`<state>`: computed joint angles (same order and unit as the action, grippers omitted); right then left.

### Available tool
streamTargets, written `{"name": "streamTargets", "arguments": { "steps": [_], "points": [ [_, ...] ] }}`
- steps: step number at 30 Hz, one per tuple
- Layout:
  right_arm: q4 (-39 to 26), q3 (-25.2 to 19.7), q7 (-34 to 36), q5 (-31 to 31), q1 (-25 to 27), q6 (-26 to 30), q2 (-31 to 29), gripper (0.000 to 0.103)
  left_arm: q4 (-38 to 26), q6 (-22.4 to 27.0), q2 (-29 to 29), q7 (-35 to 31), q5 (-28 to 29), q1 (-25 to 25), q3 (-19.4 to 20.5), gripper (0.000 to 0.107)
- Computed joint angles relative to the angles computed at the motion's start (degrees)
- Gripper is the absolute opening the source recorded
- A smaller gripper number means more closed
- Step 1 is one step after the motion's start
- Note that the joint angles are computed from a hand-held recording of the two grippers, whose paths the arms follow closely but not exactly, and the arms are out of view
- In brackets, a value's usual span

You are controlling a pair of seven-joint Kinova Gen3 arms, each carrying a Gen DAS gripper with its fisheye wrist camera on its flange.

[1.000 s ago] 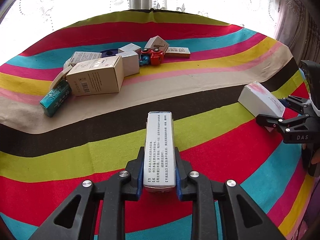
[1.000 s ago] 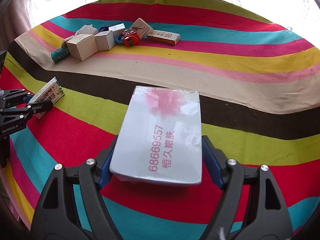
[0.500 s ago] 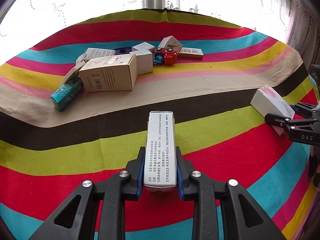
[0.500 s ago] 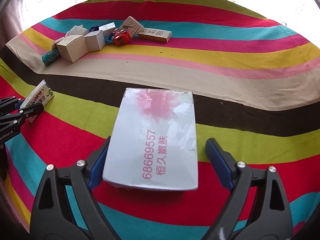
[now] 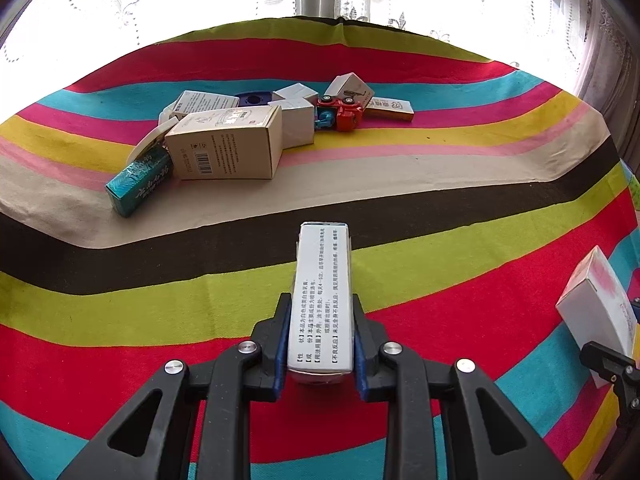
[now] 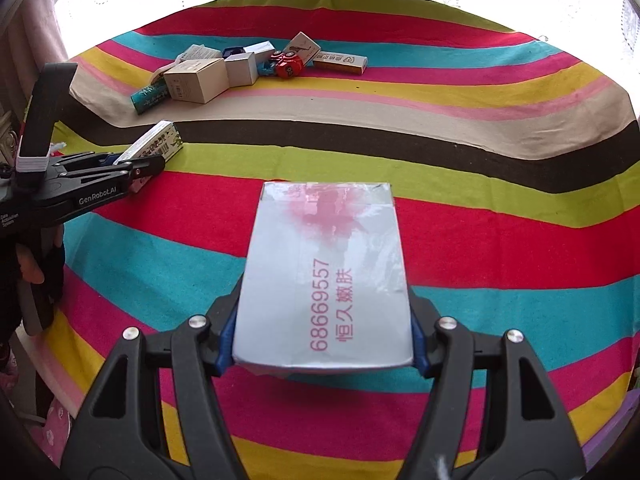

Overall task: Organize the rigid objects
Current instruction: 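Carry the narrow white box and pink-printed box toward the storage box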

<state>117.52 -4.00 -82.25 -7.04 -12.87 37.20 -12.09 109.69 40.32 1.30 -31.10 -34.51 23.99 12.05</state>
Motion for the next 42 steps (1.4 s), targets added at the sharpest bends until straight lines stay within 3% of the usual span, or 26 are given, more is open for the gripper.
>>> {"name": "streamTargets", "arguments": {
  "steps": [4, 6, 12, 17, 23, 31, 42],
  "points": [
    [1.86, -1.16, -0.07, 1.45, 0.14, -0.33, -3.86, 0.069, 5.63, -5.82, -5.75, 2.95, 5.52, -2.57, -0.59, 0.026],
    [2.7, -1.45, 0.02, 2.88, 0.2, -0.49, -5.98, 0.069, 8.63, -6.94, -9.15, 6.13, 5.2, -4.25, 2.01, 0.026],
    [4.04, 0.32, 0.33, 3.7, 1.05, -1.11, -9.64, 0.069, 10.36, -1.75, -13.61, 6.76, 6.48, -5.63, 8.98, 0.026],
    [4.17, 2.5, 1.54, 3.09, 1.31, -0.24, -11.87, 0.069, 7.94, 2.33, -14.0, 7.57, 5.25, -5.53, 15.82, 0.026],
    [4.7, 4.51, 3.64, 2.84, 2.1, 3.75, -16.14, 0.069, 3.42, 4.05, -10.23, 9.16, 1.32, -1.13, 20.06, 0.026],
    [5.16, 7.96, 7.45, 1.53, 2.18, 9.28, -21.72, 0.069, -1.68, 9.16, -4.93, 10.55, -3.0, 7.44, 20.94, 0.026],
    [5.57, 14.66, 12.18, 0.35, 3.55, 15.43, -27.79, 0.069, -8.68, 15.75, 0.65, 9.36, -6.33, 18.9, 18.26, 0.026]
  ]
}}
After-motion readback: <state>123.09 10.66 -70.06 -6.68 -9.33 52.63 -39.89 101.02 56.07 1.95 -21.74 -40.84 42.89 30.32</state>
